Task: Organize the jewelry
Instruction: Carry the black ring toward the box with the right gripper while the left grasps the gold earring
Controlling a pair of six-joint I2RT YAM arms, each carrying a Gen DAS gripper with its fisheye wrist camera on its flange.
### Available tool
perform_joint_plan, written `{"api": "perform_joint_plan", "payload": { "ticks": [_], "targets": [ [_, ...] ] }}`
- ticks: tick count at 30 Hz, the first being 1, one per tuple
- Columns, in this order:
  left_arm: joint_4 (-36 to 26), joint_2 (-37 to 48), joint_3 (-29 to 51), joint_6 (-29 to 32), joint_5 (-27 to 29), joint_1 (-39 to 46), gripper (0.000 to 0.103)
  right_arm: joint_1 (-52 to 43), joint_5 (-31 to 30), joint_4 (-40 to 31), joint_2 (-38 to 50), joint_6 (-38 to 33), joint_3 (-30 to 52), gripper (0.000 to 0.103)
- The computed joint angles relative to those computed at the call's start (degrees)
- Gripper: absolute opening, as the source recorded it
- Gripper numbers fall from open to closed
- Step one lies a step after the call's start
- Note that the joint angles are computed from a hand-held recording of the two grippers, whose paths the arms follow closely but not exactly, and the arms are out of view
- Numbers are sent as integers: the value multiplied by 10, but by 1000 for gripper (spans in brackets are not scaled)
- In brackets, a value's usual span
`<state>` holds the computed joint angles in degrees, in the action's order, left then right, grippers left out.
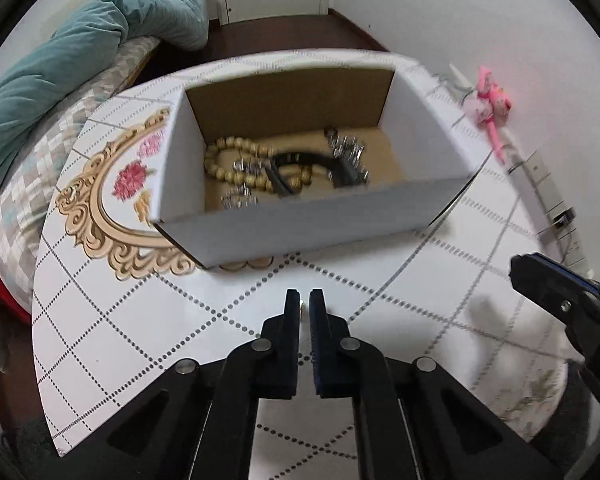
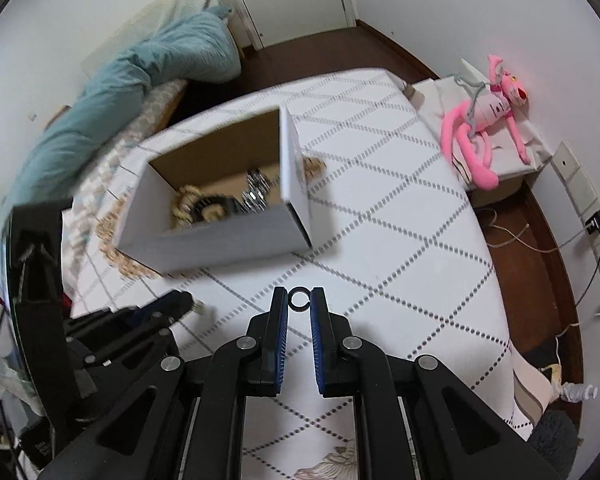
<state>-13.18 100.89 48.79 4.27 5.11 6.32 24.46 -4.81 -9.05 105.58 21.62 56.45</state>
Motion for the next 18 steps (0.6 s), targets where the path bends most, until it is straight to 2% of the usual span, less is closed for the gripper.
{"api": "perform_joint_plan", "payload": {
  "ticks": [5,8,15,18],
  "targets": [
    [-80,-61,56,1,69,31,2,-6,-24,-39,-23,-10,54,12],
    [-139,-50,138,0,109,51,2,-11,-34,-72,1,-23,127,12],
    [-201,59,301,-3,98,68,2,-21,-60,-195,162,-47,380,12],
    [-207,68,313,-6,115,86,3,-19,-55,-211,186,-52,416,12]
  ]
}}
